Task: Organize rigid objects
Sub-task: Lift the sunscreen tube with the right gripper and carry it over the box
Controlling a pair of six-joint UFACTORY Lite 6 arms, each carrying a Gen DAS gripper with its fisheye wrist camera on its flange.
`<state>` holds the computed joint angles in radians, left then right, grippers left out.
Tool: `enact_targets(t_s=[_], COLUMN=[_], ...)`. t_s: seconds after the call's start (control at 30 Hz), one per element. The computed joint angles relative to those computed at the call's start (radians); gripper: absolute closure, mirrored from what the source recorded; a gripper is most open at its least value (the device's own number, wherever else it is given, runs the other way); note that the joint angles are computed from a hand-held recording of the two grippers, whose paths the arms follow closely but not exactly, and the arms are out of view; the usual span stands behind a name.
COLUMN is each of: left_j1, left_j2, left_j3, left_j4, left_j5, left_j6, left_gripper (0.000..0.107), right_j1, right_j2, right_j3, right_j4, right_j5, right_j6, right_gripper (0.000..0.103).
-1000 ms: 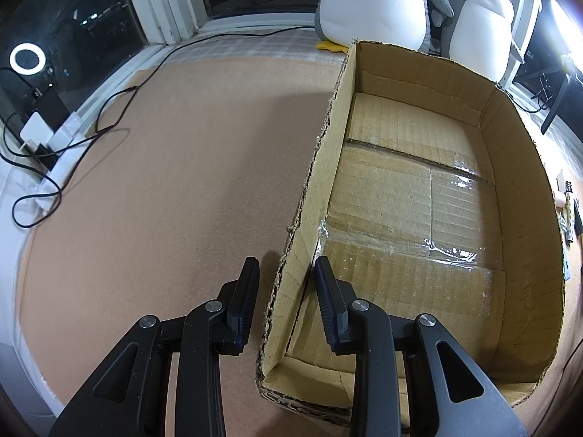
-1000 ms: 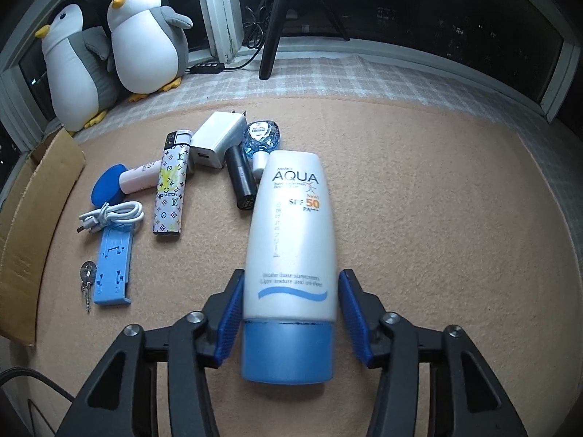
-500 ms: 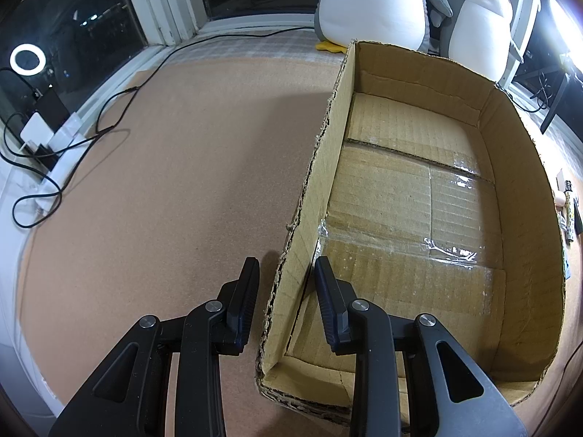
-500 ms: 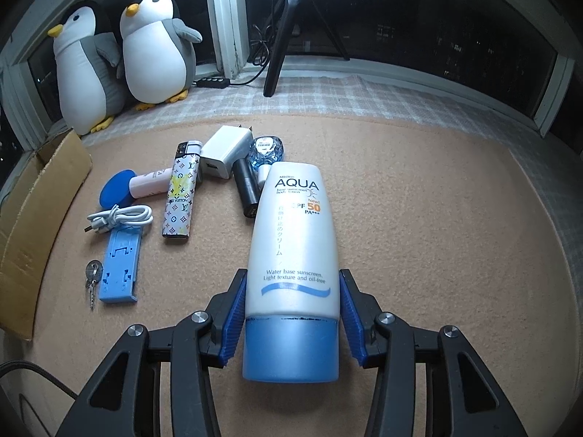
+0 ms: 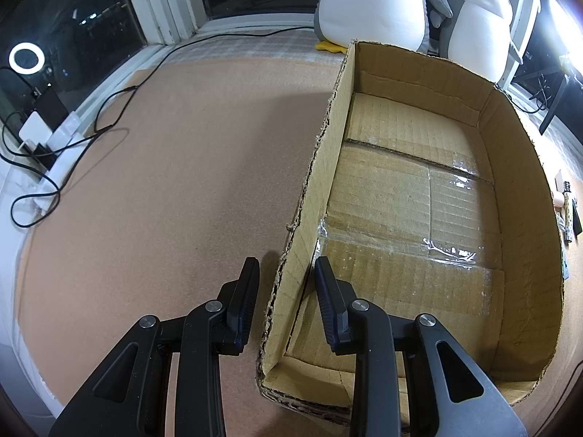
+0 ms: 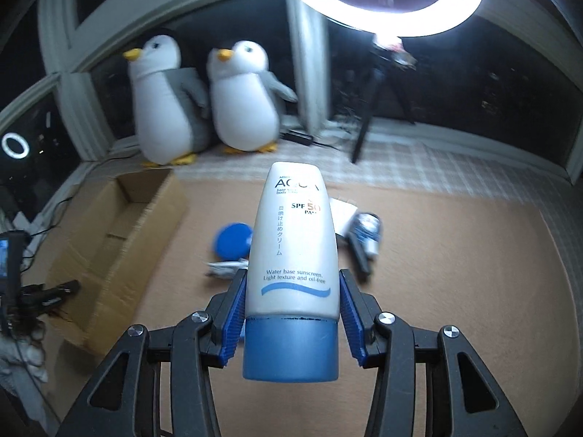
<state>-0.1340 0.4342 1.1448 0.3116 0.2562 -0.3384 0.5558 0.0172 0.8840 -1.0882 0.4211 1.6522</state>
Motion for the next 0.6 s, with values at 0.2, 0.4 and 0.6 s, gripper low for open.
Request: enact_targets(t_s=[0.2,0.4,0.6], left_j1=[0.005,0.008,0.014], left_j2=[0.002,0.002,0.0], left_j3=[0.001,0.0,-0.003], left_j4=[-0.032,-0.053,-0.086], left_j5=[-0.005,-0.008,-0.013], left_j6=[0.035,0.056,0.088], left_gripper=[0.077,0.077,0.077], right_j1=[0.109,0.202,0.244], right_j2=[0.173,0.372,0.581], right_j3=[0.239,0.486,0.741], right_j4=[0.057,0.152,0.309], right_j5=[-0.013,-0.009,0.0], right_j6=[-0.09,-0.218,-0.408], right_gripper=[0.06,0.06,0.06])
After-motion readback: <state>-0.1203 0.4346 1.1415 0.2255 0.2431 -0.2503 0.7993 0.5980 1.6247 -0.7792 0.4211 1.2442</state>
